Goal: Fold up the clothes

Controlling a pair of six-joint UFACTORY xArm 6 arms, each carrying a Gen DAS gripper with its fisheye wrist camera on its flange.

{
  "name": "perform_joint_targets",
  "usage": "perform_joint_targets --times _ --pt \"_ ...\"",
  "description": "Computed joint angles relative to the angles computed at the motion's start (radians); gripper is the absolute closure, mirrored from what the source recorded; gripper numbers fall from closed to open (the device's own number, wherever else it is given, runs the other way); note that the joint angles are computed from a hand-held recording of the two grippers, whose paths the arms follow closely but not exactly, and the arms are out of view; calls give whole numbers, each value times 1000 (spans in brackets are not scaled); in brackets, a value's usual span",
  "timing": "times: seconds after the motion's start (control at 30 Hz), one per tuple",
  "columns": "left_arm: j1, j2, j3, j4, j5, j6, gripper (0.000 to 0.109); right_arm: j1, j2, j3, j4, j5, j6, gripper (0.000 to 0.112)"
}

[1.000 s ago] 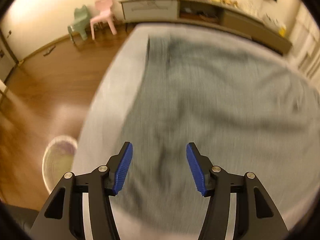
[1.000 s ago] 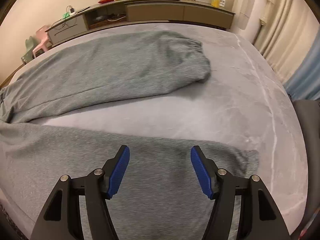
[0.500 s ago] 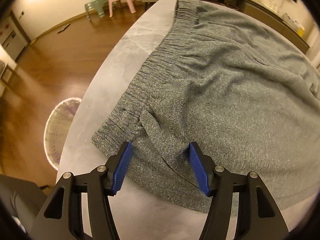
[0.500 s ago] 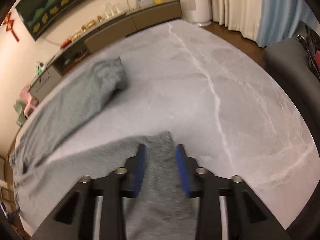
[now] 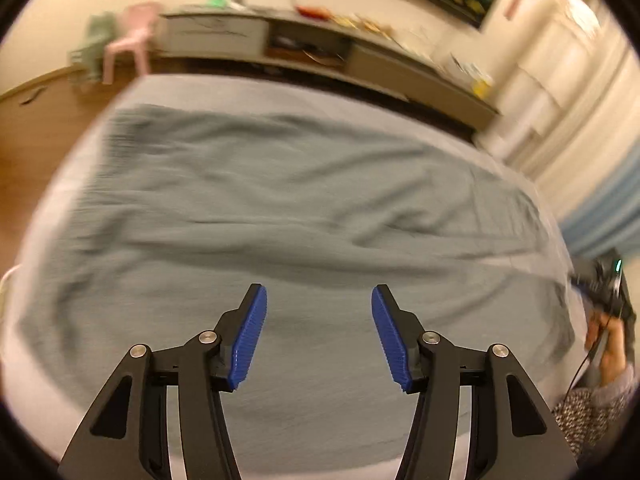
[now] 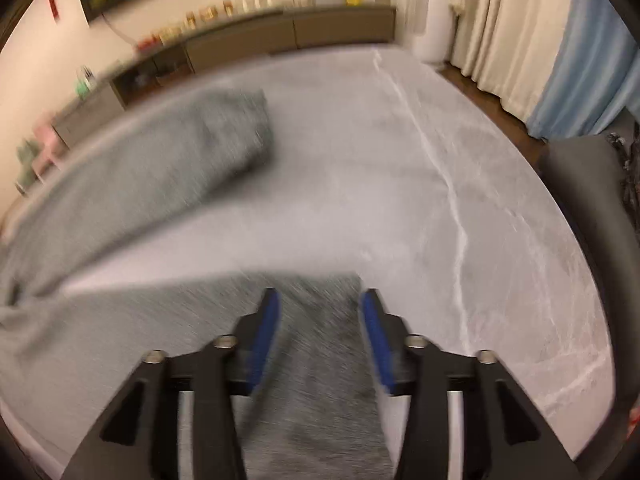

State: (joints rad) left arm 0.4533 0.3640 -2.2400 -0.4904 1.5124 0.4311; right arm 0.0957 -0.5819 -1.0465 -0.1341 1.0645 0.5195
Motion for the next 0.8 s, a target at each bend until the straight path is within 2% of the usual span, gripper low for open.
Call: perform_joint_targets --times 0.07,0.13,0.23,0.4,0.5,0.53,0.6,0.63,0.7,0.8 --pt "-77 -14 79 53 -58 -3 51 -34 -2 -20 145 -42 -55 50" --pt "-121 -30 172 63 -103 -4 51 -34 99 -103 206 -68 -71 50" --pt "-161 -99 345 114 -171 14 51 -59 256 -269 283 -64 -131 42" --pt "-217 -185 484 240 -317 75 48 -80 595 -607 213 -6 -116 39" --pt "-227 -178 473 250 -317 75 46 -70 814 -846 160 90 -107 39" --pt "-230 -174 467 254 -315 74 46 -76 873 -923 175 138 -130 42" --pt "-230 -164 450 256 -307 71 46 -75 925 -986 194 147 -183 63" --pt "-230 -161 444 255 -304 69 46 -79 955 -1029 247 173 -212 91" --pt "-231 -162 447 259 -309 68 46 -71 939 -1027 270 173 -245 93" --pt "-234 -167 455 264 -316 61 46 -57 789 -871 313 81 -305 97"
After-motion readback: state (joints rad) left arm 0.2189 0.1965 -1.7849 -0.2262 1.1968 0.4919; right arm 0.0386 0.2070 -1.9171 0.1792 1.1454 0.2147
